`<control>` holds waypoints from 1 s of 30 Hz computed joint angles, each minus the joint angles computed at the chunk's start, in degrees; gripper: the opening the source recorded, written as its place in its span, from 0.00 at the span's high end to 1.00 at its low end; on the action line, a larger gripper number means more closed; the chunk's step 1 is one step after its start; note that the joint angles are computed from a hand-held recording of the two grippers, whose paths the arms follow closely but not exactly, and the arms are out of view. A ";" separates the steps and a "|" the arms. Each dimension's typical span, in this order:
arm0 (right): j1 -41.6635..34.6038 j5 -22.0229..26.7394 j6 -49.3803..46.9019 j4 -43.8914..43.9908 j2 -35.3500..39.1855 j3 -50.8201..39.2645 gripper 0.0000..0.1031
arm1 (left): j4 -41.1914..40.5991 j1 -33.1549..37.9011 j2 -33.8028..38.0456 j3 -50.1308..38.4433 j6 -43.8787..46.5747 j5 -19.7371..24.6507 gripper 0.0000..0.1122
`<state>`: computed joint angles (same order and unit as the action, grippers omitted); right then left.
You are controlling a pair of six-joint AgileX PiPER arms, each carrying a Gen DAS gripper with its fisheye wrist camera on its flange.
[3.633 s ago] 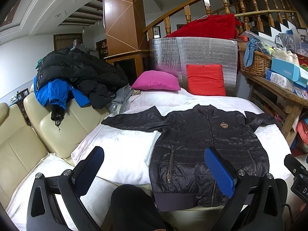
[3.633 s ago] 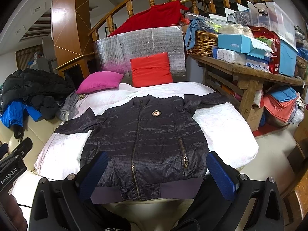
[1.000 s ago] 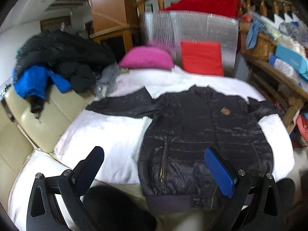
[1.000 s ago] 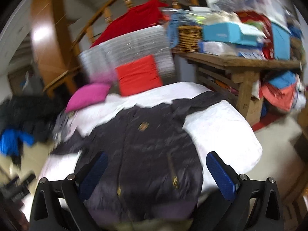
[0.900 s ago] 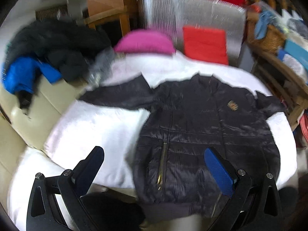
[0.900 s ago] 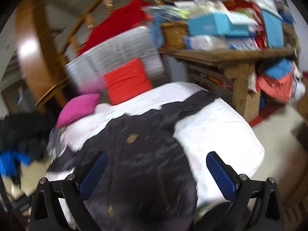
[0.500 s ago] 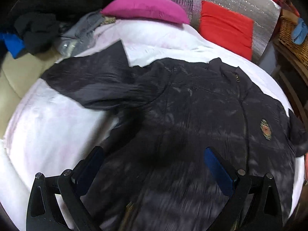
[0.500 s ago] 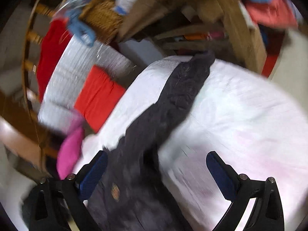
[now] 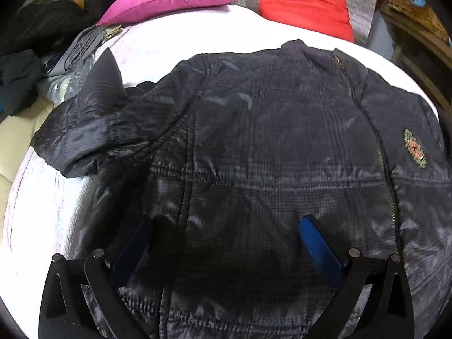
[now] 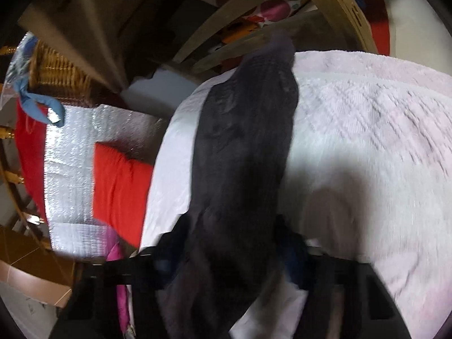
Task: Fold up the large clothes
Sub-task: 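Grasp the black jacket sleeve near its cuff with the right tool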
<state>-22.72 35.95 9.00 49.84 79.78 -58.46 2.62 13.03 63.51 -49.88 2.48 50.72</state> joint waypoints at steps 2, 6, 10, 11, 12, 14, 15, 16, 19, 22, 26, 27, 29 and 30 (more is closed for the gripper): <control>-0.01 -0.23 -0.85 0.22 0.24 0.52 0.76 | -0.37 0.15 0.90 -0.20 0.12 -0.26 0.08; 2.91 -3.58 4.02 -6.27 -2.20 -0.22 0.87 | 0.35 -0.68 1.88 0.11 -2.26 -1.63 0.08; 9.41 -4.75 11.83 -16.32 -7.74 -3.83 0.88 | 1.00 -1.38 2.43 -0.27 -3.63 -1.43 0.08; 11.40 -4.76 13.42 -18.07 -9.08 -4.49 0.88 | 0.97 -1.68 2.49 -0.23 -4.00 -1.42 0.08; 13.55 -4.88 14.37 -19.22 -10.30 -5.08 0.88 | 0.55 -1.35 2.64 0.18 -3.60 -2.05 0.08; 19.31 -5.14 18.05 -23.43 -11.65 -7.04 0.88 | 1.06 -1.92 3.28 -0.02 -4.48 -2.53 0.08; 22.20 -5.32 20.18 -25.81 -12.36 -7.41 0.88 | 1.00 -1.64 3.98 0.04 -4.15 -3.35 0.08; 26.66 -5.61 24.29 -29.97 -12.68 -8.27 0.88 | 1.32 -1.85 4.21 -0.22 -4.28 -3.22 0.08; 38.10 -7.99 35.86 -40.56 -12.98 -7.68 0.88 | 0.07 -0.75 3.50 -1.41 -1.49 -0.63 0.08; 46.07 -7.52 42.84 -46.64 -11.17 -8.43 0.88 | -1.05 0.34 1.87 -2.63 0.16 -0.17 0.08; 54.60 -6.39 53.48 -57.07 -10.26 -7.89 0.88 | 2.60 -1.46 -3.17 -2.09 -3.10 -3.95 0.08; 55.02 -6.89 54.19 -56.85 -10.24 -7.31 0.88 | 3.34 -2.17 -4.25 -1.92 -3.53 -4.58 0.08; 56.31 -7.67 56.34 -57.07 -10.56 -6.09 0.88 | 5.44 -5.01 -6.30 -1.39 -5.64 -6.69 0.08; 56.52 -8.28 56.31 -55.85 -11.03 -5.18 0.88 | 6.41 -6.18 -7.08 -1.06 -6.57 -7.62 0.08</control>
